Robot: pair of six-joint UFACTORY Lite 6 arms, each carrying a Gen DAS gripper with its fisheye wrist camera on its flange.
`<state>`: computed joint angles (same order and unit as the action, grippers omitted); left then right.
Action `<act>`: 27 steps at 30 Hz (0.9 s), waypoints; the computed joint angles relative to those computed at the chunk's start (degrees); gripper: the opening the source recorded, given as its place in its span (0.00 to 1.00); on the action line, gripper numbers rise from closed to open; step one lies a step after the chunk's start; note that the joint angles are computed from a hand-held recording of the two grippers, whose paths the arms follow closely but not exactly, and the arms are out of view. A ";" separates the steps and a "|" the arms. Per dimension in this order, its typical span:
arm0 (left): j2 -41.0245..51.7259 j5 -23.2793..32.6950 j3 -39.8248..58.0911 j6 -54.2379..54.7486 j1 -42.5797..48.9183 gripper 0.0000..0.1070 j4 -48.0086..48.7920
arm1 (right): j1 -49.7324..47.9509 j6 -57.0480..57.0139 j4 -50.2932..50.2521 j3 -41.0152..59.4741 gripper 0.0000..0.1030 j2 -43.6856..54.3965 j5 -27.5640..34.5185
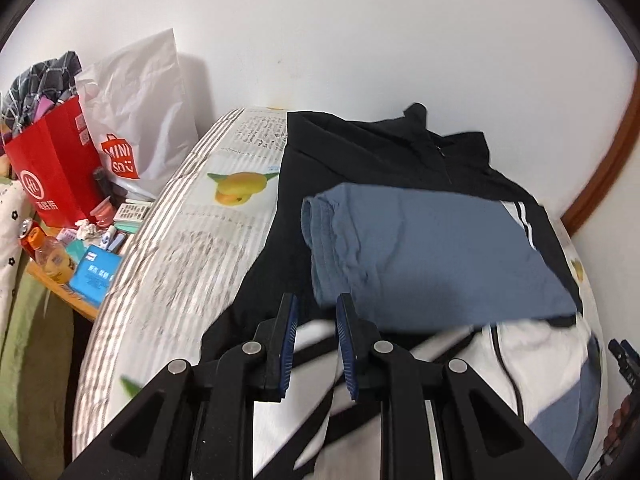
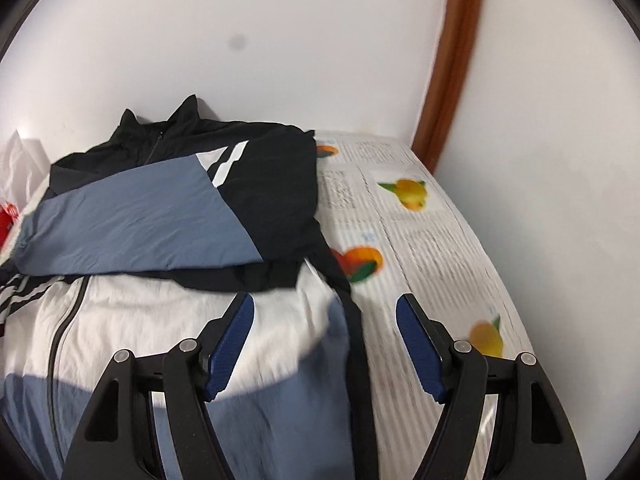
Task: Fold large clothes
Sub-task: 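Move the right gripper to the jacket hem and close on it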
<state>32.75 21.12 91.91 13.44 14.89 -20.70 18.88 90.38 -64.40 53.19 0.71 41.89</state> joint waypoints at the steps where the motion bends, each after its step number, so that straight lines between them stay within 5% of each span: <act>1: -2.50 -1.07 -3.60 1.45 0.16 0.18 -0.84 | -0.08 0.01 0.78 -1.71 0.71 -1.62 -0.21; 4: -8.40 -2.71 -12.57 8.41 1.29 0.18 -7.00 | 0.10 0.24 3.43 -9.12 0.71 -8.21 -2.23; 8: -15.19 -3.63 -24.16 20.07 4.16 0.49 -16.88 | 2.96 5.36 3.90 -18.77 0.71 -14.73 -2.97; 20: -25.80 -4.57 -46.95 57.84 10.56 0.55 -47.30 | 13.75 27.28 -3.24 -34.69 0.71 -18.54 -7.81; 27: -31.85 -12.38 -54.15 59.73 4.76 0.55 -47.26 | 21.70 35.56 -6.91 -34.34 0.58 -14.40 -2.34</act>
<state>0.90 8.73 37.76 73.17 19.64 -67.96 40.58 125.94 -71.31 18.85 -13.69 39.55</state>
